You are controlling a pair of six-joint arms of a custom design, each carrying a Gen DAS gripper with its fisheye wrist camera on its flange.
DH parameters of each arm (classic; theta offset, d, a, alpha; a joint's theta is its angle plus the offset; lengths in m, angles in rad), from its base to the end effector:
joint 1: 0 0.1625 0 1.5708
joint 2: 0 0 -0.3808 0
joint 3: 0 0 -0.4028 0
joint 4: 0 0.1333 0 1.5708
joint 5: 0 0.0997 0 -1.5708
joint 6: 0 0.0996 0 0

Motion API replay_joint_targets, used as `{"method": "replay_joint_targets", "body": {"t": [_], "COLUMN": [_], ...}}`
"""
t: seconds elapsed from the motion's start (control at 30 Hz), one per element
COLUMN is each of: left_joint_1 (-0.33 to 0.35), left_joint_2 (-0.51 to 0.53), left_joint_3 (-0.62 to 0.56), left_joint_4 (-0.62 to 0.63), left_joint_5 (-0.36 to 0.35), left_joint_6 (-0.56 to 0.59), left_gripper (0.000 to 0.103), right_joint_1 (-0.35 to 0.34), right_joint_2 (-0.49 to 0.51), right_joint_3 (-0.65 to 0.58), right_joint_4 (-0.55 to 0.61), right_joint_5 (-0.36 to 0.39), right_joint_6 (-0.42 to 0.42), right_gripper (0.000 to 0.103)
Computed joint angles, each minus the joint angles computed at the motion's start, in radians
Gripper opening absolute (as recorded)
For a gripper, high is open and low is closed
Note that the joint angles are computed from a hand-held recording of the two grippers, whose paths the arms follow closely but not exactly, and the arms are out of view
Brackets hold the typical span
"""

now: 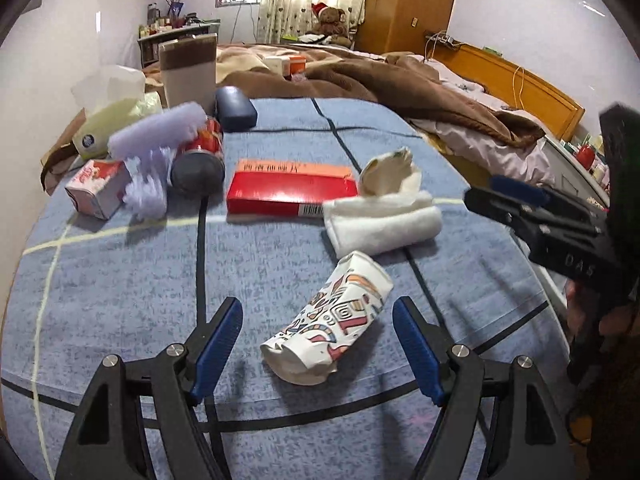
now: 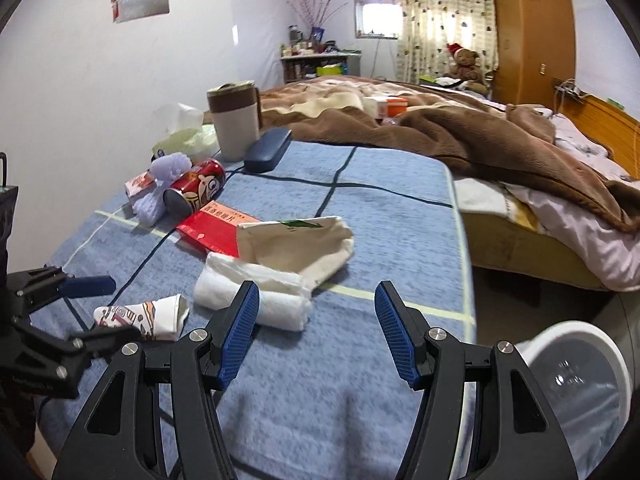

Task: Collect trash
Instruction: 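Grasp the patterned paper cup with the left tool while the right tool grasps the white towel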

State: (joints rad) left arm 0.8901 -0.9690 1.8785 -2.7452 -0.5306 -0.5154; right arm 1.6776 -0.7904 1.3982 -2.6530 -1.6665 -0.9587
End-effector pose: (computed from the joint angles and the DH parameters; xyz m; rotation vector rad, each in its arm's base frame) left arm -0.1899 -0.5828 0.1360 0.0146 2.2425 -0.9672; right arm 0.2012 -0.7152 0.1604 1.3972 -2.4337 0.5622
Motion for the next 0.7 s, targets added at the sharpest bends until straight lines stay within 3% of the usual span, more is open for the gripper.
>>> {"method": "replay_joint_targets", "body": {"t": [0.2, 0.33, 0.47, 0.7], "left_joint_1": [0.030, 0.034, 0.030, 0.020], "left_joint_2": [-0.003, -0.016, -0.039, -0.098], "left_joint_3": [0.004, 0.021, 0.045, 0.100], "left_joint_4": [0.004, 0.007, 0.010, 0.062], "left_joint_5": [-0.067, -0.068, -0.049, 0.018], "left_joint_6": [0.006, -0.004, -0.020, -0.154], "left_gripper": [0.079, 0.066, 0.048, 0.045], "right_joint_1": [0.012, 0.017, 0.022, 0.027], "right_joint_2": [0.029, 0.054, 0.076, 0.081], "right_joint_3": [-0.039, -0.070, -0.094, -0.096], "right_joint_4": [0.071, 0.118, 0.150, 0.192], "right_joint_5": [0.001, -0.003, -0.015, -0.033], "right_joint_6": [-0.044, -0.061, -0.058, -0.080], "right_gripper": [0.062, 0.062, 0.062, 0.062]}}
